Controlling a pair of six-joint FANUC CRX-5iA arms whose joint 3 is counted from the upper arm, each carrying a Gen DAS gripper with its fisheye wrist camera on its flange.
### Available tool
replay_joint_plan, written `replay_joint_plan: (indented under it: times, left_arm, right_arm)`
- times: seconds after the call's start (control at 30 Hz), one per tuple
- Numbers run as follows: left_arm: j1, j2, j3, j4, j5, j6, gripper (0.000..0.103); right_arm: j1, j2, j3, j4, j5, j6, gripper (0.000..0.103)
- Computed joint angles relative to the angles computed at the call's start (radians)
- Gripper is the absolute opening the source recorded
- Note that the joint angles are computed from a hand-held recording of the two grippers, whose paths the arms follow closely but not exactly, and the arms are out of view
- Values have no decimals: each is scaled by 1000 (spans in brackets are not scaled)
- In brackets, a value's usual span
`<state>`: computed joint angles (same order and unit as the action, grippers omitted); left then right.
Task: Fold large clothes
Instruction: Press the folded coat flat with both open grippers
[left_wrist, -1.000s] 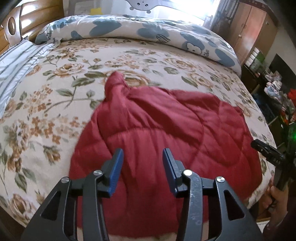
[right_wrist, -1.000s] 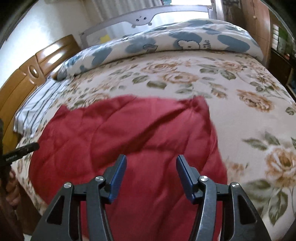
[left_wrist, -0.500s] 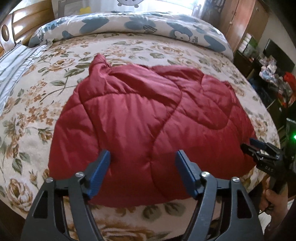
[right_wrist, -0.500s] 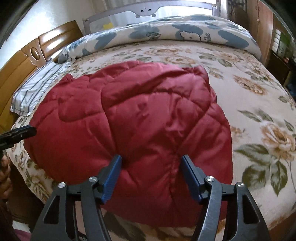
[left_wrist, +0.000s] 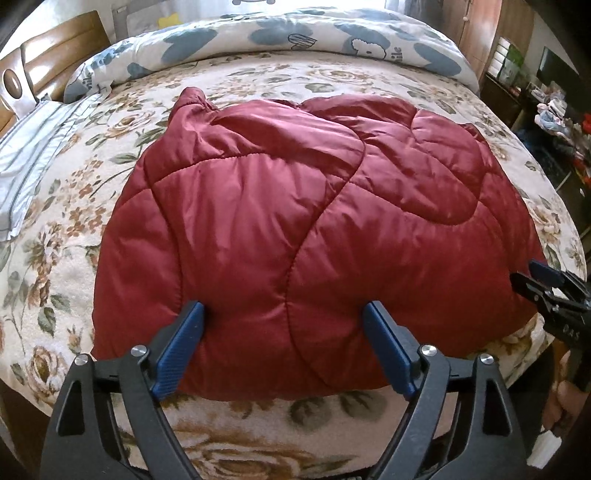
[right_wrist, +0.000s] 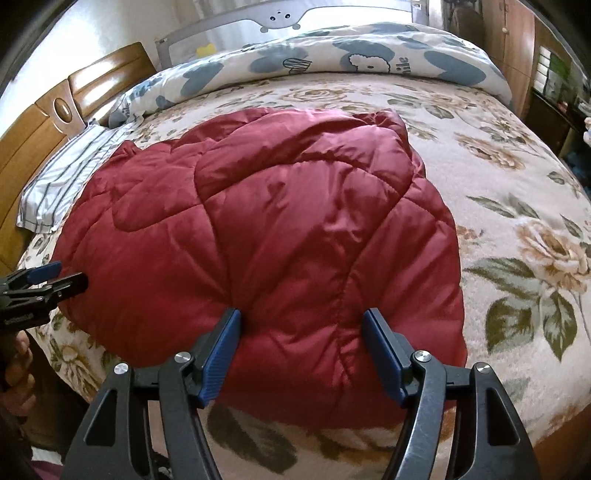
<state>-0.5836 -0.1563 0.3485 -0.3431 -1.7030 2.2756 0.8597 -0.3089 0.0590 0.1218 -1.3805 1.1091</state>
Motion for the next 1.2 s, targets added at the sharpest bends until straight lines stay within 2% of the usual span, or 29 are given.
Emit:
replay_joint_plan:
  times: [0.3,0.63,0.9,1.0,1.1,1.2]
  left_arm:
    - [-19,20,21,-10,-24,10,89]
    - [-29,104,83,-41,-81,13,103]
    - [-17,119,83,-41,-79,9,103]
    - [-13,118,81,-35,-76,9,103]
    - [-10,117,80,-32,-74,4,103]
    - [-7,116,80,-31,-74,4,103]
  right_arm:
    - [87,-19,-26,55,-11,-34,72]
    - [15,4,-21,-17,17,-24,78]
    - [11,4,-23,-29,18,-39,79]
    - [49,-1,-2,18,6,-58,79]
    - [104,-14,7,94,45,-60,80]
    - [116,23,51,97,52,-14,80]
